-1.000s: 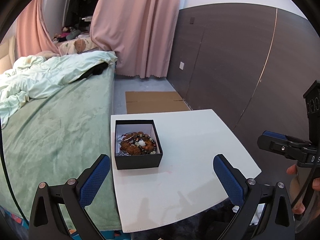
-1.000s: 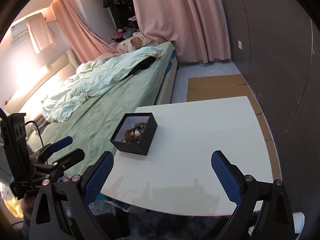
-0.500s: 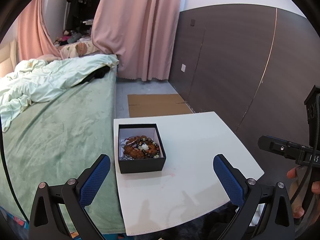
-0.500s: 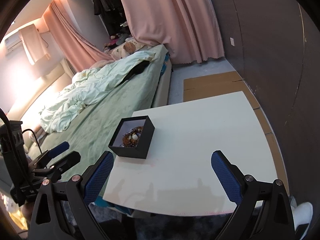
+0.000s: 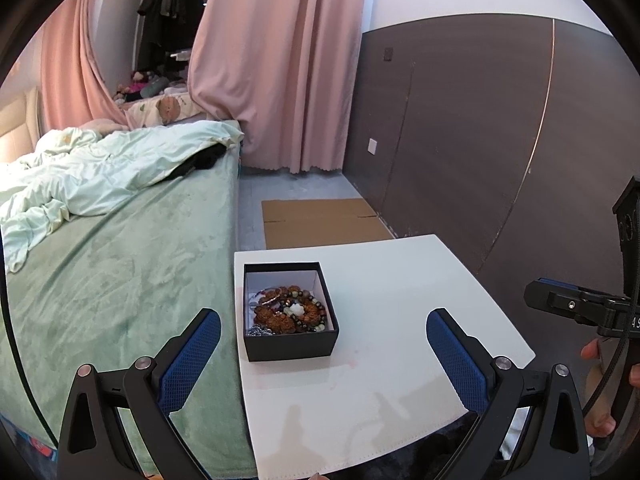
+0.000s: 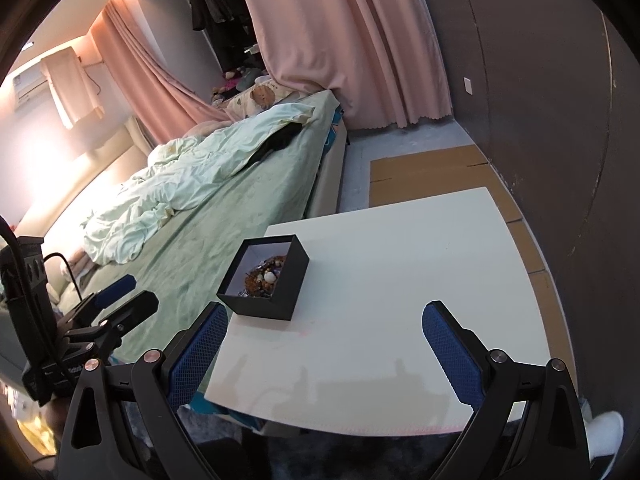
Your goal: Organize jewelry
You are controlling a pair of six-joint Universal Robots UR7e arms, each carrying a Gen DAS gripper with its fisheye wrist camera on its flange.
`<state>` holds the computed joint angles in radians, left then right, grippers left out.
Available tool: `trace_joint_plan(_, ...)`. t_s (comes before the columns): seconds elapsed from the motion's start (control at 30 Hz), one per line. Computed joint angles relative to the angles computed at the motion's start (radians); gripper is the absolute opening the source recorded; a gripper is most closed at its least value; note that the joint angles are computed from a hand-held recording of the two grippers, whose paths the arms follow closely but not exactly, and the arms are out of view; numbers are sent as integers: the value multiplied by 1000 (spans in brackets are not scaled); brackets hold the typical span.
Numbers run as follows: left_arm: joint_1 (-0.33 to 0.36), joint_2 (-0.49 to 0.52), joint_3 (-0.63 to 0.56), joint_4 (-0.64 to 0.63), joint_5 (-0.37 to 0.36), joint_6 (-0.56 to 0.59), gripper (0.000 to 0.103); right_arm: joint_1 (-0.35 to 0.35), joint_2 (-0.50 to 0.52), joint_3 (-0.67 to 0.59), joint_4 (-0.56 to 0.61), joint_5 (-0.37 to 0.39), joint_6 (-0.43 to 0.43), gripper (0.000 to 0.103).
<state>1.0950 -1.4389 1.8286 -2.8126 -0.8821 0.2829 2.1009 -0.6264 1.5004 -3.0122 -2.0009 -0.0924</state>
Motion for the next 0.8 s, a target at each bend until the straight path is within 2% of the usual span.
trace_joint_plan(0.8, -10, -1, 10, -6, 23, -4, 103, -6, -5, -8, 27, 2, -2, 98)
